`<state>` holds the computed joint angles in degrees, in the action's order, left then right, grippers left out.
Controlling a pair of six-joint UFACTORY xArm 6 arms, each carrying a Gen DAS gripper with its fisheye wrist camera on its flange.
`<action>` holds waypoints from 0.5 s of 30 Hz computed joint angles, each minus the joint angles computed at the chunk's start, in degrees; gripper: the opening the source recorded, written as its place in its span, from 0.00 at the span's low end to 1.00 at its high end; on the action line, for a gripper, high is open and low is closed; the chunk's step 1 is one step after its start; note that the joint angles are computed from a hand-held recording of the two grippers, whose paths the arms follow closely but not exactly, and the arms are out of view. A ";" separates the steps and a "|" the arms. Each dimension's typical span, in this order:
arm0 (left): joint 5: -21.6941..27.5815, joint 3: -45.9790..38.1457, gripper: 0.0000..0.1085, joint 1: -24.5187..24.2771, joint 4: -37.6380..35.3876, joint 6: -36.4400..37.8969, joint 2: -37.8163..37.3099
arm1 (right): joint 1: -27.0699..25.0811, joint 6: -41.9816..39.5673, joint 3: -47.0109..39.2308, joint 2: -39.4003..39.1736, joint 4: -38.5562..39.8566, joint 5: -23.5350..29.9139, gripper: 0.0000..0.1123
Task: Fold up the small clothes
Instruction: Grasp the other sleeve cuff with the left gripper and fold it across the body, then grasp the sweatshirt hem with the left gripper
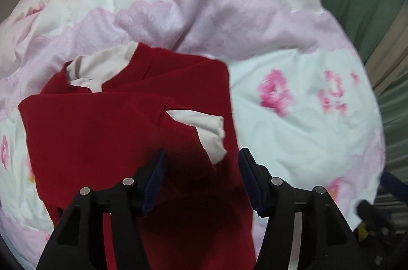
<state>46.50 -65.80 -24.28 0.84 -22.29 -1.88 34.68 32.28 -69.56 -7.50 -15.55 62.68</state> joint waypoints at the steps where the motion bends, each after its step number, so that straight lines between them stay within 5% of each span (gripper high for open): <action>1: -0.19 1.14 0.56 0.05 0.31 -0.84 -1.81 | -0.06 -0.48 -0.27 0.31 0.66 -0.10 0.48; 5: -0.29 7.52 0.63 1.77 1.90 -4.66 -11.17 | 0.54 -0.71 -1.08 1.19 1.40 0.30 0.48; 9: 5.13 15.13 0.67 4.82 5.76 -7.25 -22.95 | 1.74 -0.59 -1.11 1.52 3.40 -0.14 0.61; 15: 14.92 26.68 0.78 11.95 5.42 -5.76 -39.52 | 5.78 2.06 -1.28 2.18 5.62 0.90 0.62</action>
<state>61.43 -39.12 -12.33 6.26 -28.05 -41.40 40.46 34.35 -70.84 -5.31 -9.93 63.58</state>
